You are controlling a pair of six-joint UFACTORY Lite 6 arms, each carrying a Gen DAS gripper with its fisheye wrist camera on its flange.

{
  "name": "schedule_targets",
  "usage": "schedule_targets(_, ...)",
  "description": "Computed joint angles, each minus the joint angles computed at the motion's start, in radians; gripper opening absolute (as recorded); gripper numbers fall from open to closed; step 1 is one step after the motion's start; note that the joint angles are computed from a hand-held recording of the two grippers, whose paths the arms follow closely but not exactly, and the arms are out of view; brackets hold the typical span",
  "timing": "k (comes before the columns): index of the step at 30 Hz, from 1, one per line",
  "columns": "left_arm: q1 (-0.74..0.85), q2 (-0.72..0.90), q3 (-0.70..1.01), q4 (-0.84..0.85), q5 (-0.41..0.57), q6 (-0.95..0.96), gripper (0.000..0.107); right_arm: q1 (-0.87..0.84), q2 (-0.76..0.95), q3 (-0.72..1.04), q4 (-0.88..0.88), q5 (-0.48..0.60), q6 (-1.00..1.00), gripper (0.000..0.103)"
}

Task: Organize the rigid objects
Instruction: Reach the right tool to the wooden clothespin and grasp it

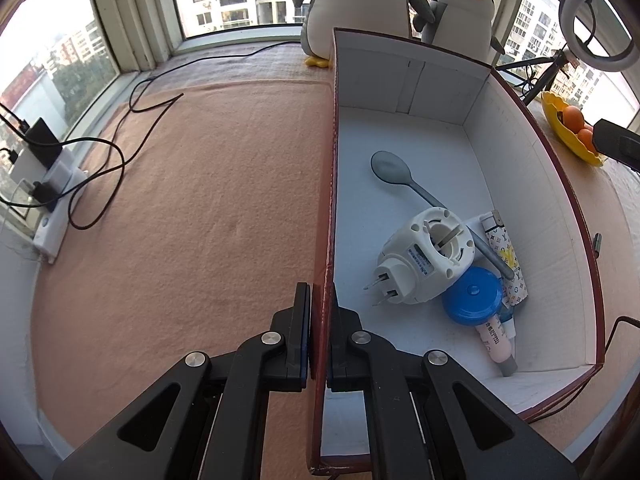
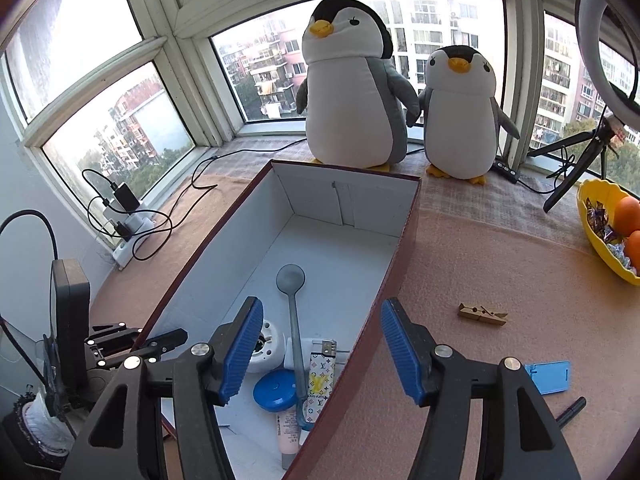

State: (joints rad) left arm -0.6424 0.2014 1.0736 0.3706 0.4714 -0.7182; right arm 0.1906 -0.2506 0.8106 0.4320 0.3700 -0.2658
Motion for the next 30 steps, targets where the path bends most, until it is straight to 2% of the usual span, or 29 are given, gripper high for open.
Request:
schedule_targets(2, -0.003, 0.002, 0.003, 0.004, 0.005, -0.008, 0.004, -0.033, -0.02, -0.003, -0.01, 0.007, -0.008, 0.069)
schedule_targets(3, -0.004, 0.003, 0.006, 0.005, 0.009, -0.01, 0.004, -0.053, -0.026, -0.003, -0.019, 0.012, -0.012, 0.069)
schedule_targets(7, -0.011, 0.005, 0.012, 0.012, 0.022, -0.024, 0.004, -0.155, -0.005, 0.012, -0.045, 0.046, -0.06, 0.069)
schedule_targets(10, -0.015, 0.006, 0.015, 0.016, 0.032, -0.032, 0.004, -0.253, 0.039, 0.016, -0.001, 0.067, -0.159, 0.069)
schedule_targets(15, -0.02, 0.01, 0.022, 0.018, 0.051, -0.045, 0.004, -0.374, 0.137, 0.023, -0.014, 0.036, -0.263, 0.069)
schedule_targets(18, -0.026, 0.012, 0.026, 0.028, 0.063, -0.06, 0.004, -0.434, 0.199, 0.038, 0.049, 0.031, -0.379, 0.069)
schedule_targets(30, -0.035, 0.023, 0.044, 0.034, 0.103, -0.096, 0.004, -0.493, 0.37, 0.114, 0.085, 0.026, -0.568, 0.069)
